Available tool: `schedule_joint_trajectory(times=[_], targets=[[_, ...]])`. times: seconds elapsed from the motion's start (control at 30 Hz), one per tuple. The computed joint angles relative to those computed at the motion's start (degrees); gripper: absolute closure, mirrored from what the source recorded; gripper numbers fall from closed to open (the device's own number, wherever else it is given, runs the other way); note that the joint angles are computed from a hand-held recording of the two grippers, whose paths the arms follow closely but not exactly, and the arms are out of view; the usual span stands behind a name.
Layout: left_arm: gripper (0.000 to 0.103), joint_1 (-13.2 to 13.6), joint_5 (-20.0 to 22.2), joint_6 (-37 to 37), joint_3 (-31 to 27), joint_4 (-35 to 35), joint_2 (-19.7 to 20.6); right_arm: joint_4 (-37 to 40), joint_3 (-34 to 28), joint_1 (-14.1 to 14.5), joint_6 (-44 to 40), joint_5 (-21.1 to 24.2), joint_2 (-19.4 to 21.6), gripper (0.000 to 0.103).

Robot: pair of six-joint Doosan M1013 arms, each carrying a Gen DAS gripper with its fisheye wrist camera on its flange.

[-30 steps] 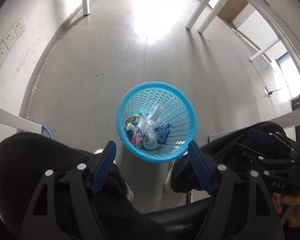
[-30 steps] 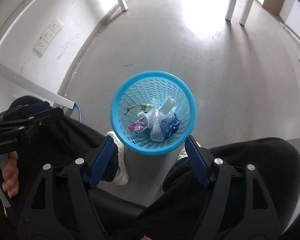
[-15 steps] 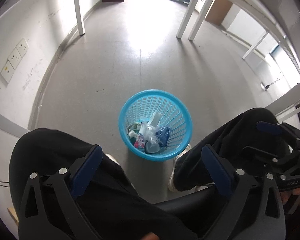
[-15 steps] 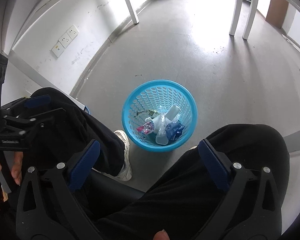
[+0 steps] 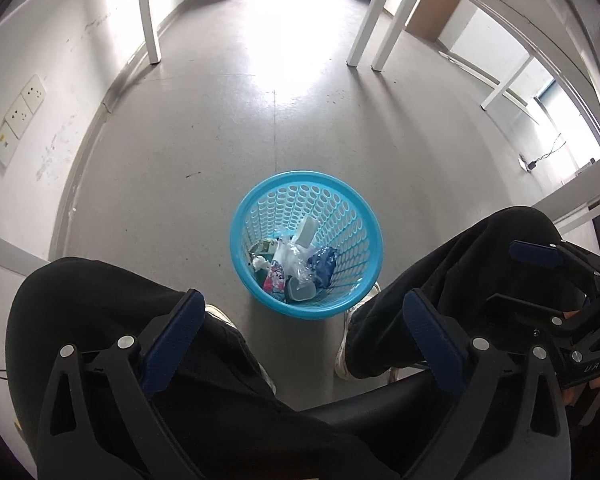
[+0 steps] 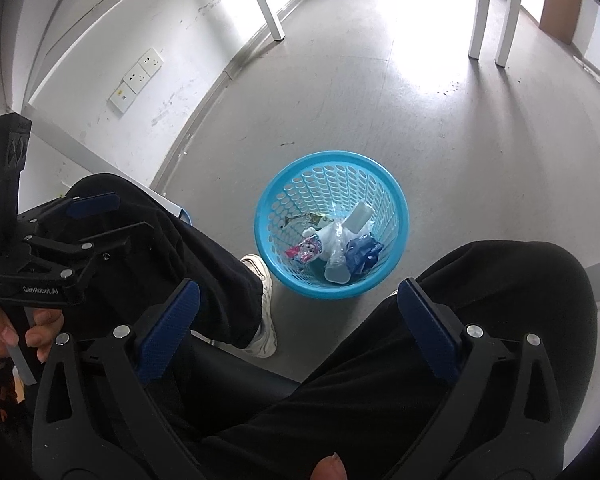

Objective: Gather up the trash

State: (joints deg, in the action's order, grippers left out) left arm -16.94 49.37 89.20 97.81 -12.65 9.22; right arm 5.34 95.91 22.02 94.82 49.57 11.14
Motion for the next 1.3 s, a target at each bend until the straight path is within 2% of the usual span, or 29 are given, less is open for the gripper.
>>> schedule_joint_trajectory(times=[1.3], targets=[[0.006,0.75,1.3,1.31,-0.26,-3.05,0.74,3.49,-0.16,-1.21,0.4,0.49,1.05,0.008]])
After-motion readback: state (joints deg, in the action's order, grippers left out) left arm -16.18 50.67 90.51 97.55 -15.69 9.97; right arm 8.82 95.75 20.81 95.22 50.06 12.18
